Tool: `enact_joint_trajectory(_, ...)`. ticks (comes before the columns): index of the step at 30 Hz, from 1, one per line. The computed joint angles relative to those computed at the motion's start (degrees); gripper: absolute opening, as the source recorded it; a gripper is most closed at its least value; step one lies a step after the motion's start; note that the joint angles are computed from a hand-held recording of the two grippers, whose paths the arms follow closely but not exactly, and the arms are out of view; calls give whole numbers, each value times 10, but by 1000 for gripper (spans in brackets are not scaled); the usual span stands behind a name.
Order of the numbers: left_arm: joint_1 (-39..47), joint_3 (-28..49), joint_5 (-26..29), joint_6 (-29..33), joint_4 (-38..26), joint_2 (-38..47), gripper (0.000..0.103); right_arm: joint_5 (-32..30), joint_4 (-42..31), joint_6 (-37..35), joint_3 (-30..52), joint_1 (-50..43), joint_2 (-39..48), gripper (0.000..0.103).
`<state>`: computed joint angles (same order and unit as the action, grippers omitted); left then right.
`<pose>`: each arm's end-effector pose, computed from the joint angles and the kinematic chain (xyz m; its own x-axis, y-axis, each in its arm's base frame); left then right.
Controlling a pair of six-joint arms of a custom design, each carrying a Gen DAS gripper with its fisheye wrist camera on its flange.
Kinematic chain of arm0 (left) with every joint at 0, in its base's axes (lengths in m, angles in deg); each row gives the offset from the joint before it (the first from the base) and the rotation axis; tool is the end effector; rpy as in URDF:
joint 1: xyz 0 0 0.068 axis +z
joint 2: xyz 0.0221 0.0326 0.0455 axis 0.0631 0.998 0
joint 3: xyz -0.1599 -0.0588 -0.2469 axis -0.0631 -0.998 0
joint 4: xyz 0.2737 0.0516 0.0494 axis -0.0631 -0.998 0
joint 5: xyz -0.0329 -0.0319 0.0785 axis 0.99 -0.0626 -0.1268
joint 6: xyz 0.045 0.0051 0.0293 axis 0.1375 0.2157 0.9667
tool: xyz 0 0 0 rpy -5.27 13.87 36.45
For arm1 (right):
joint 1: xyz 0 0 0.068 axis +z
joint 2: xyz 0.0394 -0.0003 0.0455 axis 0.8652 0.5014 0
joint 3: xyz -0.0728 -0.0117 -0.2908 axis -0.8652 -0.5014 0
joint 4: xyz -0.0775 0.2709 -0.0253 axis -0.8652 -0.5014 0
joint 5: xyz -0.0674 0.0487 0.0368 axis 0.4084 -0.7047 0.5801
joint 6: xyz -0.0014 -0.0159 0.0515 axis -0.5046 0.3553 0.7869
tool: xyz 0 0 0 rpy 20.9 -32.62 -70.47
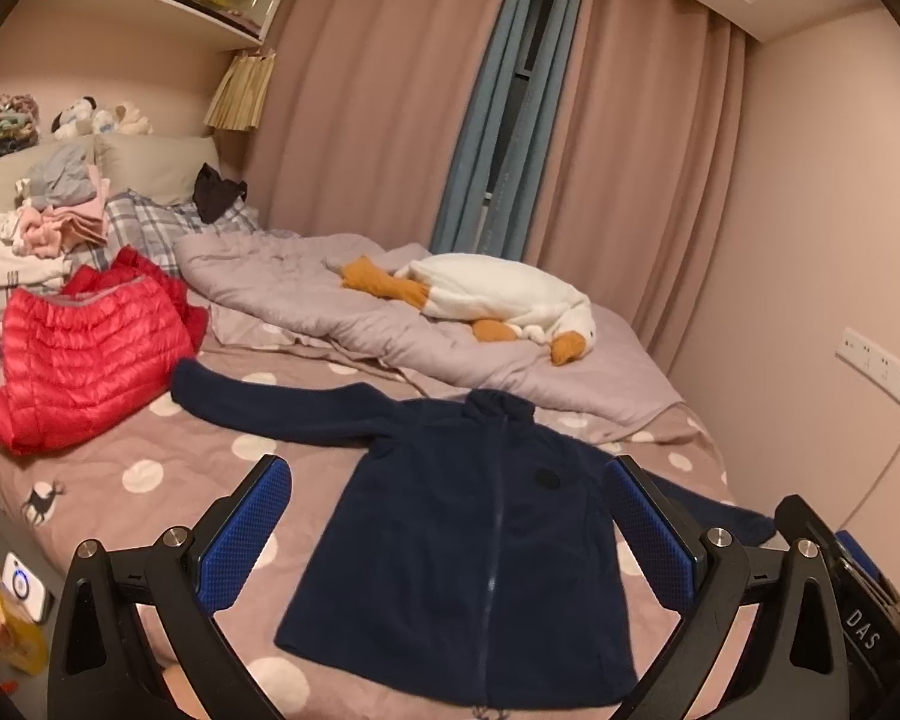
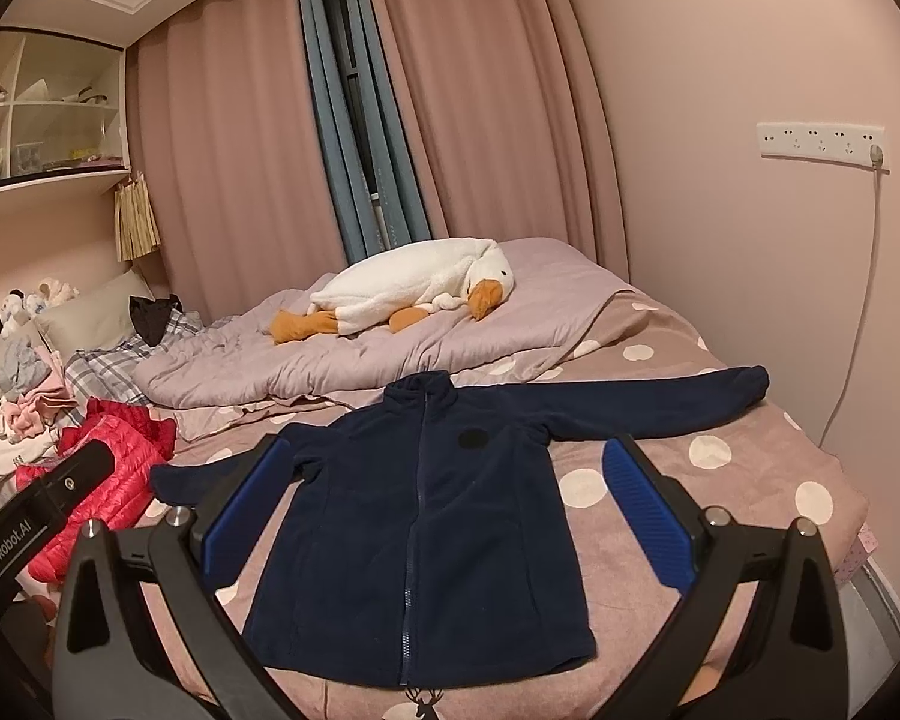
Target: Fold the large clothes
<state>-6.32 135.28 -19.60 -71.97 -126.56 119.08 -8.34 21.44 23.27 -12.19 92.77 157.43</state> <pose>0.2176 -0.0187 0.4442 -0.2151 -0.4169 -0.8831 -0.5172 0.8157 -0.2591 0.2524 0.1582 0.4240 -0.4239 0.0137 -0.9056 -0.3571 0.9164 0.1810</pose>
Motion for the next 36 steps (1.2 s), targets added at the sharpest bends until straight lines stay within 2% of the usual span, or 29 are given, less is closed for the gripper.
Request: enact_joint_trajectory(36,-23,7,-2,21,13,12,103,4,-9,-4,2,-6,0,103)
